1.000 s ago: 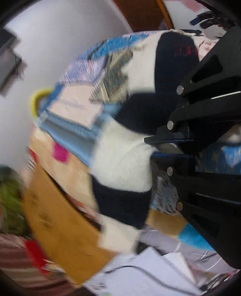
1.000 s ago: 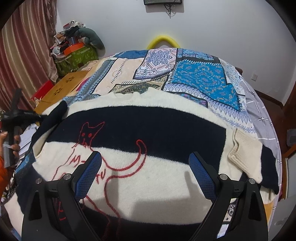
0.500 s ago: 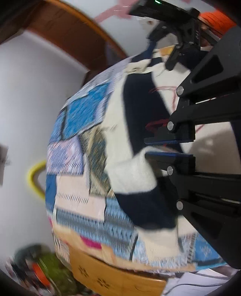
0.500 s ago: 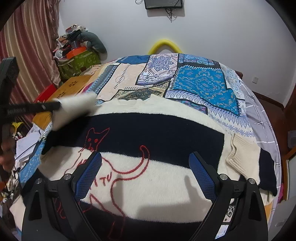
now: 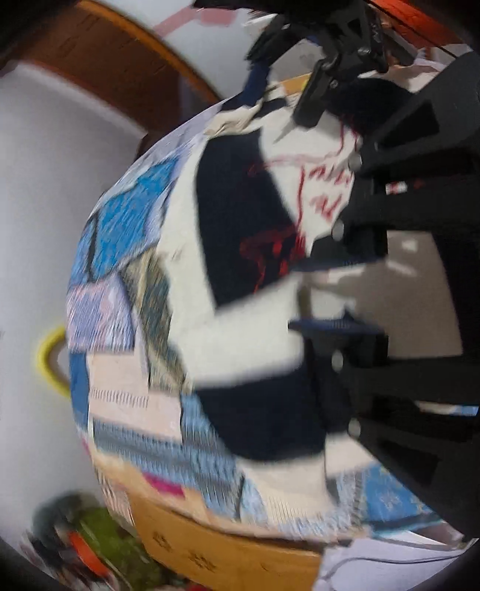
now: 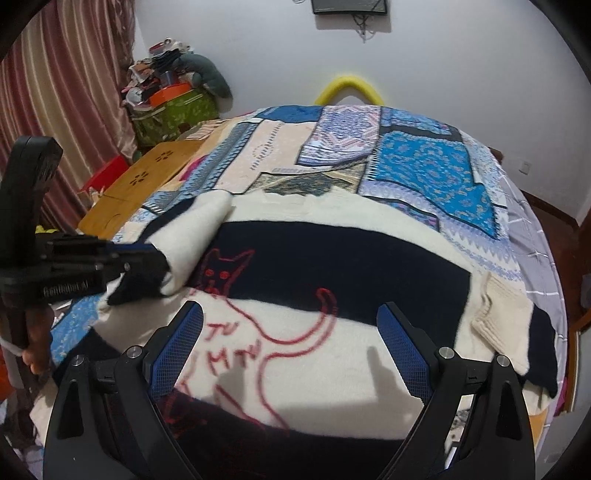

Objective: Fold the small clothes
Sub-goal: 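Fold the held sleeve across the sweater body with the left gripper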

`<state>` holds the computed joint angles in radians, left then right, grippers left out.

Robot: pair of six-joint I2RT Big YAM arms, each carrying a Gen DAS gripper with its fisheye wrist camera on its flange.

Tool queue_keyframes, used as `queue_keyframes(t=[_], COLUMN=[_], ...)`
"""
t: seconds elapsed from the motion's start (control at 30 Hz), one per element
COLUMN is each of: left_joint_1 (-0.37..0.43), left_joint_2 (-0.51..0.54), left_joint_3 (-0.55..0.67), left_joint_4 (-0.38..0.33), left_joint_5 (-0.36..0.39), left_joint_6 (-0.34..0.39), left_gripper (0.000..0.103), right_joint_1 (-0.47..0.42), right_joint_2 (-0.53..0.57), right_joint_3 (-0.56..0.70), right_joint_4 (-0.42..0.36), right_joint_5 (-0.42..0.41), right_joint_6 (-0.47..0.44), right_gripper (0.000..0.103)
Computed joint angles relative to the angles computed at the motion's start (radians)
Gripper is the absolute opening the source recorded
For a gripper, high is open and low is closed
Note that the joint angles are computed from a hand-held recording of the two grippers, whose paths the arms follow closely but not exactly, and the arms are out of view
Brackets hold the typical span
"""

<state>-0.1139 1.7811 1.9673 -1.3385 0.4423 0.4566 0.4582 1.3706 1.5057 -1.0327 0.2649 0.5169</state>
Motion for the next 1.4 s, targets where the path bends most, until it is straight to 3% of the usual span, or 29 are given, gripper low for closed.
queue_keyframes(t=[0.07,0.27,0.43,0.57,0.8,0.97,1.07,1.3,1.4], left_joint_1=[0.031,0.101,0.14,0.148,0.147,0.151,0.148,0.139,0.139], left_joint_2=[0.004,0.038,0.069,0.092,0.095,0.123,0.117,0.089,0.09], left_joint_3=[0.01,0.045,0.035,0.019,-0.029,0.005,-0.009,-0.059,-0.058], left_joint_4=[0.031,0.059,0.053,0.041,0.081,0.038,0.047,0.099,0.101], left_joint_5=[-0.024,-0.119,-0.153,-0.166,-0.174,-0.167,-0.174,-0.202,-0.207], left_joint_6=[-0.014,0.019,0.05,0.061,0.061,0.051,0.045,0.046,0.04], left_gripper=[0.041,0.042,0.042,0.042,0.053,0.055,0.056,0.059,0.063], right_joint_1=[0.009,0.029,0.042,0.044,0.048,0.042,0.045,0.023,0.014], right_joint_2=[0.025,0.121,0.217,0.292,0.406,0.478,0.495,0.409,0.377], right_joint_3=[0.03,0.132,0.218,0.287,0.401,0.496,0.523,0.427,0.398], right_joint_4=[-0.002,-0.024,-0.04,-0.071,-0.121,-0.145,-0.138,-0.036,-0.034], right_joint_5=[-0.009,-0.034,-0.074,-0.119,-0.107,-0.085,-0.044,0.011,0.022], right_joint_6=[-0.01,-0.045,-0.078,-0.093,-0.117,-0.124,-0.127,-0.034,-0.015], right_gripper=[0.094,0.094,0.094,0.077,0.061,0.038,0.023,0.018,0.018])
